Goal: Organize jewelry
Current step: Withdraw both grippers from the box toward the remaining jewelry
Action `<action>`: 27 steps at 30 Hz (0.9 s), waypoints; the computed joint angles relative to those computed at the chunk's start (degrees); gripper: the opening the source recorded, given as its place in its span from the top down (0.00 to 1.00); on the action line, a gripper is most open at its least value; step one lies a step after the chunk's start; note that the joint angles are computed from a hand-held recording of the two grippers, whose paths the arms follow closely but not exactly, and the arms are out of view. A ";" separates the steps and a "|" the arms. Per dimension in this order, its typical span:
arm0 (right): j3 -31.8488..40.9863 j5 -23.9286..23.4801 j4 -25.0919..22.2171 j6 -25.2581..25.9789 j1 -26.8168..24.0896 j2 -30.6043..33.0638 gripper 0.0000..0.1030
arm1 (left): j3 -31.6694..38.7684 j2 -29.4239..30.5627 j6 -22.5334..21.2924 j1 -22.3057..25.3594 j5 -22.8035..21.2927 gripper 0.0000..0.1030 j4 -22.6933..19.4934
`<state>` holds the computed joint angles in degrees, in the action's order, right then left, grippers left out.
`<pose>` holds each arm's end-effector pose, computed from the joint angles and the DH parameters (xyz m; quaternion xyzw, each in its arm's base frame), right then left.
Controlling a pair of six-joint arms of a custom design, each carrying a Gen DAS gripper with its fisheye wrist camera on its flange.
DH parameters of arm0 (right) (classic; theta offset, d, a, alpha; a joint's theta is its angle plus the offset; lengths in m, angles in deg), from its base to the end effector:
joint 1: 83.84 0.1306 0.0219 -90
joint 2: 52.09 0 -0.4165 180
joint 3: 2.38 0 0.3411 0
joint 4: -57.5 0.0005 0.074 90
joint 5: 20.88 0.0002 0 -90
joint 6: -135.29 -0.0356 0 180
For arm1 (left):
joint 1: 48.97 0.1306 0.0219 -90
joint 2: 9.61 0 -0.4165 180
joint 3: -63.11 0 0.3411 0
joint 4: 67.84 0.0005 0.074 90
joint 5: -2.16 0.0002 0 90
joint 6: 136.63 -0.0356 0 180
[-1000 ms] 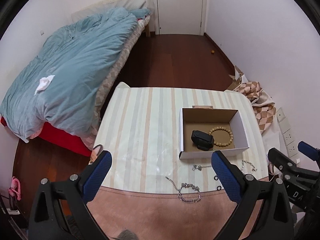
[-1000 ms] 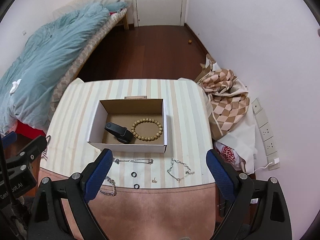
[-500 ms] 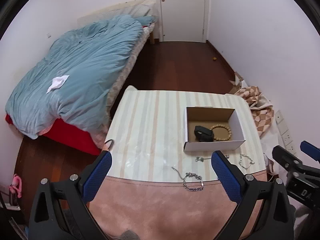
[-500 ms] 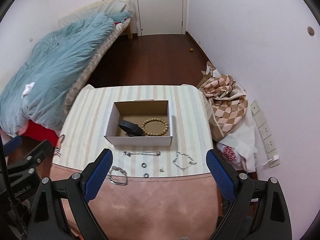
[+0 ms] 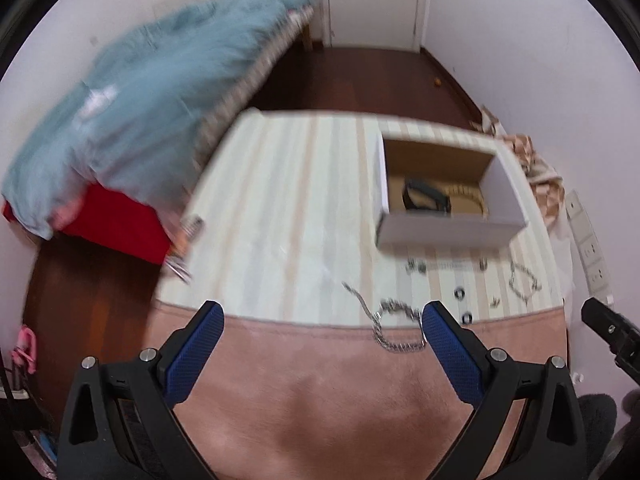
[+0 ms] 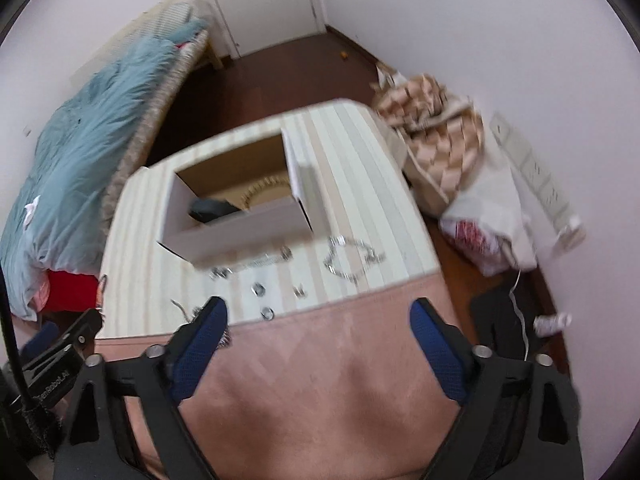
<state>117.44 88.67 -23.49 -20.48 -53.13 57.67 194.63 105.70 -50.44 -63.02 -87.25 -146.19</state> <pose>0.4650 0.2618 0.4804 0.3195 0.9183 0.0103 0.2336 0.5610 -0.1413 0.5054 0.1519 0.9586 -0.0265 0.2393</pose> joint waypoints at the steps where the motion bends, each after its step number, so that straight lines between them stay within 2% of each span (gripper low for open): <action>1: -1.62 -0.70 0.75 -0.49 -0.12 -0.23 0.26 | -0.36 0.81 0.14 -0.05 0.83 0.02 -0.73; 3: -5.50 -2.65 3.46 -1.75 -0.67 -0.81 0.26 | -0.61 2.39 0.63 -0.13 1.83 0.02 -2.08; 8: -10.15 -4.32 5.94 -3.00 -1.98 -0.71 0.26 | -0.89 6.16 2.45 -0.54 4.37 0.02 -4.91; 11: -12.35 -4.68 7.39 -3.74 -3.32 -1.04 0.26 | -1.28 7.50 2.66 -1.18 4.64 0.05 -5.03; 13: -13.30 -5.00 7.97 -4.20 -4.30 -1.25 0.26 | -1.53 8.16 2.15 -1.88 3.91 0.13 -4.78; 14: -13.95 -5.25 8.41 -4.33 -4.80 -1.44 0.26 | -1.70 8.30 1.89 -2.16 3.50 0.24 -4.61; 16: -15.18 -5.51 9.04 -4.65 -5.76 -1.84 0.26 | -3.81 7.42 0.58 -3.05 1.03 0.31 -1.60; 17: -15.56 -5.88 9.24 -4.60 -6.23 -1.79 0.26 | -5.46 6.51 -0.26 -3.34 0.92 0.40 0.66; 19: -16.44 -6.71 9.93 -4.67 -7.10 -1.94 0.26 | -7.71 5.14 -1.52 -3.52 1.67 0.74 3.91; 20: -16.83 -7.43 10.53 -4.57 -7.52 -1.94 0.26 | -7.90 5.00 -2.25 -3.50 2.40 0.95 4.27; 25: -16.64 -9.04 12.47 -3.50 -8.34 -0.95 0.26 | -4.27 6.85 -0.75 -1.41 9.12 0.96 0.45; 27: -16.51 -9.23 13.45 -3.30 -8.50 -0.67 0.26 | -1.89 7.84 0.29 -1.31 10.44 0.96 -0.83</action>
